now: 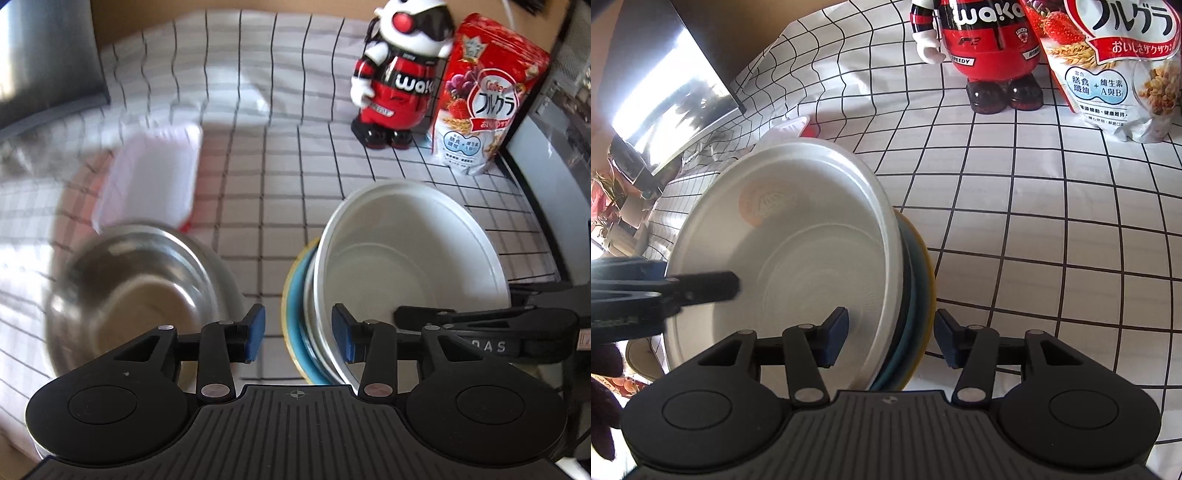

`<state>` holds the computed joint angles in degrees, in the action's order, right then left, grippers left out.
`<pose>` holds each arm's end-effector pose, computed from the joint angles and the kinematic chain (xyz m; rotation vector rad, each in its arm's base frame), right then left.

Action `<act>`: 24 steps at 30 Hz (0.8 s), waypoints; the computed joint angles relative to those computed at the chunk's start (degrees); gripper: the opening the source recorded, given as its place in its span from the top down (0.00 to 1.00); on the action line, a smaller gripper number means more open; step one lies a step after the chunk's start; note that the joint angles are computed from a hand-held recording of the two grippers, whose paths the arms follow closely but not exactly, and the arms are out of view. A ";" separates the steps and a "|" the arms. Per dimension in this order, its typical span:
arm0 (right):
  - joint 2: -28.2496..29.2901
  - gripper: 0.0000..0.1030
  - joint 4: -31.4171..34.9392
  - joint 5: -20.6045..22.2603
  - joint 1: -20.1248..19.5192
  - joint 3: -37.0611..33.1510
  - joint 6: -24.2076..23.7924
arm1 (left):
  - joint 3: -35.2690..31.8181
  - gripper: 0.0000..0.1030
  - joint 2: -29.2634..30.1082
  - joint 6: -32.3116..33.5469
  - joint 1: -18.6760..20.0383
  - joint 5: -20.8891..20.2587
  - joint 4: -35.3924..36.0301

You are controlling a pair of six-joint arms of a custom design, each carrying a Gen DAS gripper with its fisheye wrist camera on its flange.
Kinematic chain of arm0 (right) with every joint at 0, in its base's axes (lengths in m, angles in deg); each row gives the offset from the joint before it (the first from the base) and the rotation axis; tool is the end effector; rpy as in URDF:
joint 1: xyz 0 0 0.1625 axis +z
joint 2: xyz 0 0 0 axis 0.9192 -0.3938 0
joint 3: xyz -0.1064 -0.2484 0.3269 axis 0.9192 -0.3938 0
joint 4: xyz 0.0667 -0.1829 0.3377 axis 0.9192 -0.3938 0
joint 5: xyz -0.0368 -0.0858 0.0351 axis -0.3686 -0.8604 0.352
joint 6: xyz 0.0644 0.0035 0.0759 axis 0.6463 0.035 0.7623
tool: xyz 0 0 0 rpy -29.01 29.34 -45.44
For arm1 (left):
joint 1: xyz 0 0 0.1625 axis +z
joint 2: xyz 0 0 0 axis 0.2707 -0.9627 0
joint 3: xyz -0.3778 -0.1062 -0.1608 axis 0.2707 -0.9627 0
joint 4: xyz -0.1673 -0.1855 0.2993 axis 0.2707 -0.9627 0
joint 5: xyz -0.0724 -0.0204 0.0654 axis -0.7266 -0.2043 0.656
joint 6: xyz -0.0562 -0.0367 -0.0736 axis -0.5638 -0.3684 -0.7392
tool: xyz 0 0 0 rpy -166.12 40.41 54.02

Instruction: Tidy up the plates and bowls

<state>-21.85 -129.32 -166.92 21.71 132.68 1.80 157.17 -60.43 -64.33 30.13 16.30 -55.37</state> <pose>0.0816 -0.5321 0.3052 -0.0784 -2.5836 0.8802 -0.3622 -0.6312 0.0909 0.9411 2.5096 -0.2598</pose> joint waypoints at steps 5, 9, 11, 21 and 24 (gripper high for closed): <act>-0.44 0.51 2.70 1.17 -0.52 -0.87 1.00 | -3.97 0.59 2.44 -2.22 1.39 -2.90 4.90; -0.72 0.51 3.83 2.15 -0.85 -1.08 1.92 | -6.34 0.57 4.21 -1.52 1.44 -2.43 7.19; -0.79 0.51 3.86 2.37 -0.93 -1.00 1.98 | -7.15 0.54 4.78 -0.64 1.48 -2.62 7.90; -1.49 0.50 6.83 6.24 -1.77 -0.89 4.37 | -7.48 0.51 5.04 1.38 1.44 -2.99 8.15; -1.67 0.50 6.74 6.16 -1.66 -0.62 4.44 | -7.33 0.52 4.78 1.33 1.53 -3.52 8.31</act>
<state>-23.52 -122.58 -160.76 20.04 132.06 6.24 149.84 -55.65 -63.00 31.65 12.79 -47.06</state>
